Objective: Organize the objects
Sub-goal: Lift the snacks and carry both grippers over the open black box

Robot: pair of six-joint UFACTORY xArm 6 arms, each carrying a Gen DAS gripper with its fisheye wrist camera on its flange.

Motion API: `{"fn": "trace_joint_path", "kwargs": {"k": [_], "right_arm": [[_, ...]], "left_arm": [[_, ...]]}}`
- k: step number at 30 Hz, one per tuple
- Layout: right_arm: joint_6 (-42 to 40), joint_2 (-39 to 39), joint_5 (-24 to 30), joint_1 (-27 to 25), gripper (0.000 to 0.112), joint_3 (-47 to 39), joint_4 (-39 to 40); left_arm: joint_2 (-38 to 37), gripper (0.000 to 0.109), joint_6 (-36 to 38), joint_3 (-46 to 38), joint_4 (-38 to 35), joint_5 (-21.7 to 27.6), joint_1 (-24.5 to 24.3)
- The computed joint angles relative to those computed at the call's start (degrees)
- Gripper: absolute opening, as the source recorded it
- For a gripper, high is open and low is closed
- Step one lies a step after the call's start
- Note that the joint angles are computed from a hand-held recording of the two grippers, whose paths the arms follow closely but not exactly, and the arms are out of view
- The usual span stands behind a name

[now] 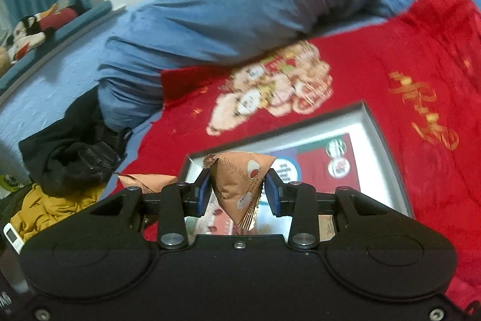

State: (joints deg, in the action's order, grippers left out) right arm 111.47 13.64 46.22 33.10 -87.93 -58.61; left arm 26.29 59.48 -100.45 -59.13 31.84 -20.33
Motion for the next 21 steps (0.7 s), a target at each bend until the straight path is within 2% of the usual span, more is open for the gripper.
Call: {"fn": "trace_joint_path", "kwargs": {"k": [4, 6, 10, 14, 21], "right_arm": [[1.0, 0.5, -2.1, -0.7, 0.036, 2.2, 1.2], [-0.5, 1.1, -1.6, -0.6, 0.036, 2.3, 2.6], [-1.3, 1.3, -0.8, -0.4, 0.036, 3.4, 4.4], [-1.7, 1.8, -0.3, -0.9, 0.036, 3.9, 5.4], [-5.0, 4.1, -0.4, -1.9, 0.036, 2.7, 8.2]], "left_arm": [[2.8, 0.027, 1.9, -2.5, 1.8, 4.1, 2.0], [2.9, 0.027, 0.5, -1.0, 3.8, 2.6, 1.8], [4.1, 0.027, -3.8, -1.1, 7.6, 4.3, 1.6], [4.4, 0.027, -2.4, -0.3, 7.2, 1.8, 0.2], [6.0, 0.027, -4.8, -1.5, 9.9, 1.4, -0.4]]}}
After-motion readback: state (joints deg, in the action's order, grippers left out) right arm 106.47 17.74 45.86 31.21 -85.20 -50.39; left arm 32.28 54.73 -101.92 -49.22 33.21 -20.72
